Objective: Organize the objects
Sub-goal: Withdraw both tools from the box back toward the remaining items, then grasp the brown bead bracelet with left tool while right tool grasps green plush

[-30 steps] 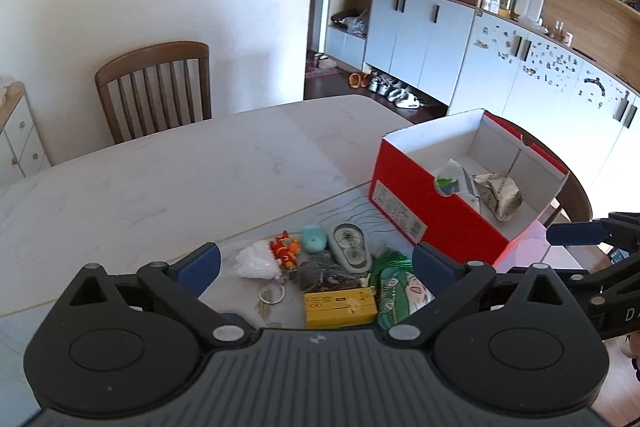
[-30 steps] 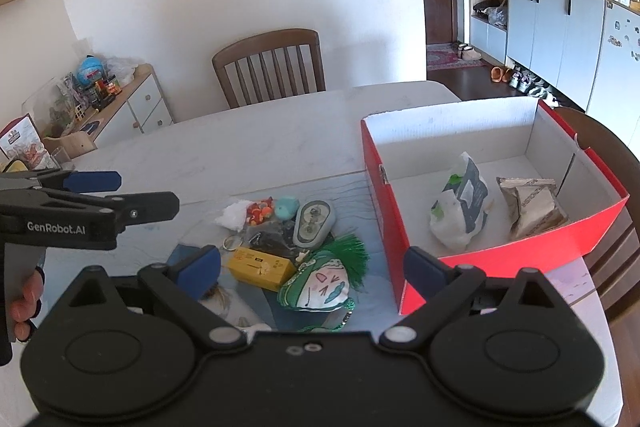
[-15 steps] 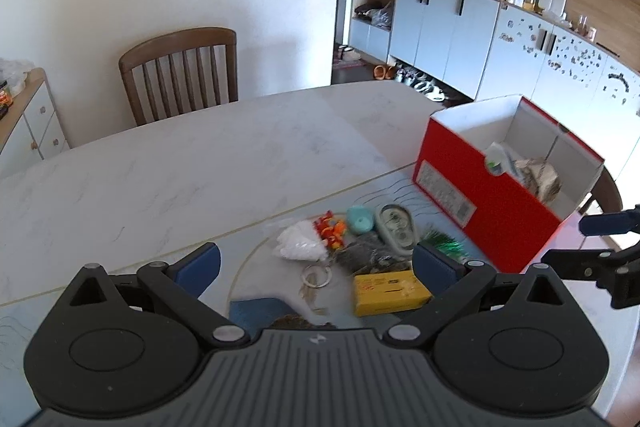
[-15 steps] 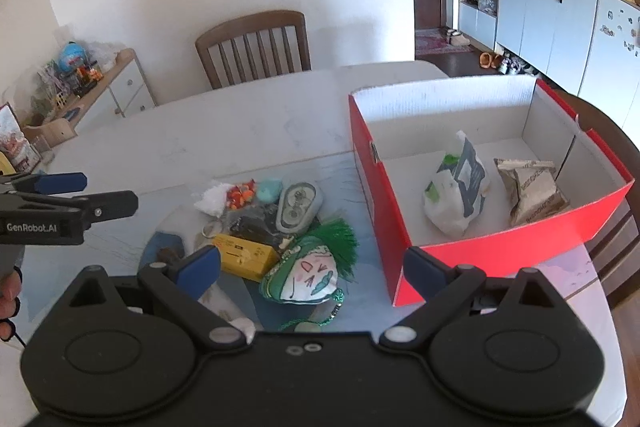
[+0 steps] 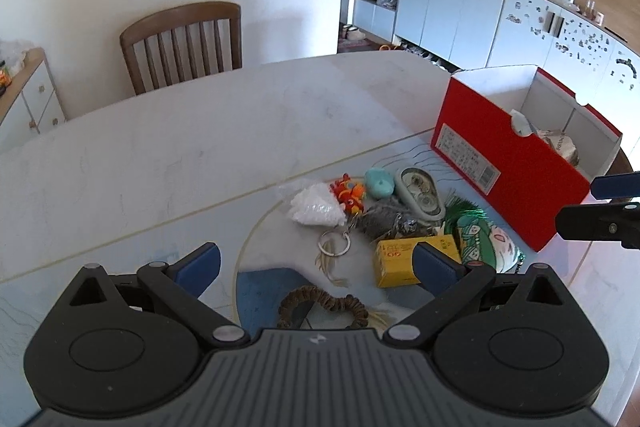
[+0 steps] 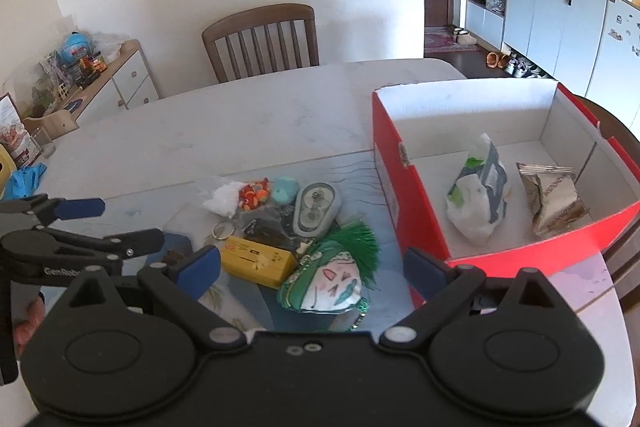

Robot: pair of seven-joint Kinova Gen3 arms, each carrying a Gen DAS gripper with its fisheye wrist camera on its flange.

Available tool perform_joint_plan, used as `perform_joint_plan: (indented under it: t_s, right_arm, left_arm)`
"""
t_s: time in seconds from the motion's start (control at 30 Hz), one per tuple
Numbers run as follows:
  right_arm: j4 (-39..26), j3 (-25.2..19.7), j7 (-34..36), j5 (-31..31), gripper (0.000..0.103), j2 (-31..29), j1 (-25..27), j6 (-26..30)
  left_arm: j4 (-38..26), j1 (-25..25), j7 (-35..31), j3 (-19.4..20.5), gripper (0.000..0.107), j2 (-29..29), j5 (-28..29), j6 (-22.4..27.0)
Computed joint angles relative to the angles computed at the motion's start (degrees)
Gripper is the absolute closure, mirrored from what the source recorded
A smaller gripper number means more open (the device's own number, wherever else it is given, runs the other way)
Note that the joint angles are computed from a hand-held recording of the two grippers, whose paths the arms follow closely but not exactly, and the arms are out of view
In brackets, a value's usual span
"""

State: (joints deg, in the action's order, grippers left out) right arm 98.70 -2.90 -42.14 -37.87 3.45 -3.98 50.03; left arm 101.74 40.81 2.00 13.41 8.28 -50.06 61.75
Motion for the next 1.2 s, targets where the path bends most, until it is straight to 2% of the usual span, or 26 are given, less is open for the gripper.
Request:
perform_joint_plan:
  t_s: [0.17, 0.47, 0.67, 0.8, 1.0, 1.07, 1.2]
  right_arm:
    - [0.1, -0.7, -1.1, 0.9, 0.005, 1.6, -0.8, -0.9]
    - [0.7, -2.5, -3.1, 4.0, 0.007, 5.5, -1.7, -3.8]
    - [0.1, -3.6, -6.6, 8.1, 0.008, 8.3, -2.9, -6.7]
    - [-0.6, -4.3, -9.3, 10.7, 0.012, 9.7, -3.4, -6.8]
    - [-0.5, -5.1, -10.7, 11.6, 0.015, 10.1, -3.3, -6.7]
    - [-0.2, -5.1, -11.6, 12.2, 0.017, 10.0, -3.6, -7.4]
    - [-0.4, -5.2, -12.9, 12.9, 0.031, 10.2, -3.8, -7.2]
  left_arm:
    - [1.6, 0.2, 1.1, -0.3, 0.005, 1.0, -0.6, -1.0]
    - [5.0, -0.2, 2.1, -1.4, 0.005, 2.3, -0.3, -5.5]
    - [6.5, -0.6, 2.7, -2.4, 0.006, 2.9, 0.4, -7.8]
    - [7.3, -1.0, 2.7, -2.8, 0.006, 3.0, 1.3, -9.6]
    - [8.2, -0.9, 2.7, -2.7, 0.017, 2.8, 1.7, -11.6]
    - [8.2, -0.8, 2.1, -2.7, 0.026, 2.9, 1.8, -12.1]
    - [7.2, 0.4, 1.0, -2.6, 0.041, 3.8, 1.0, -10.4]
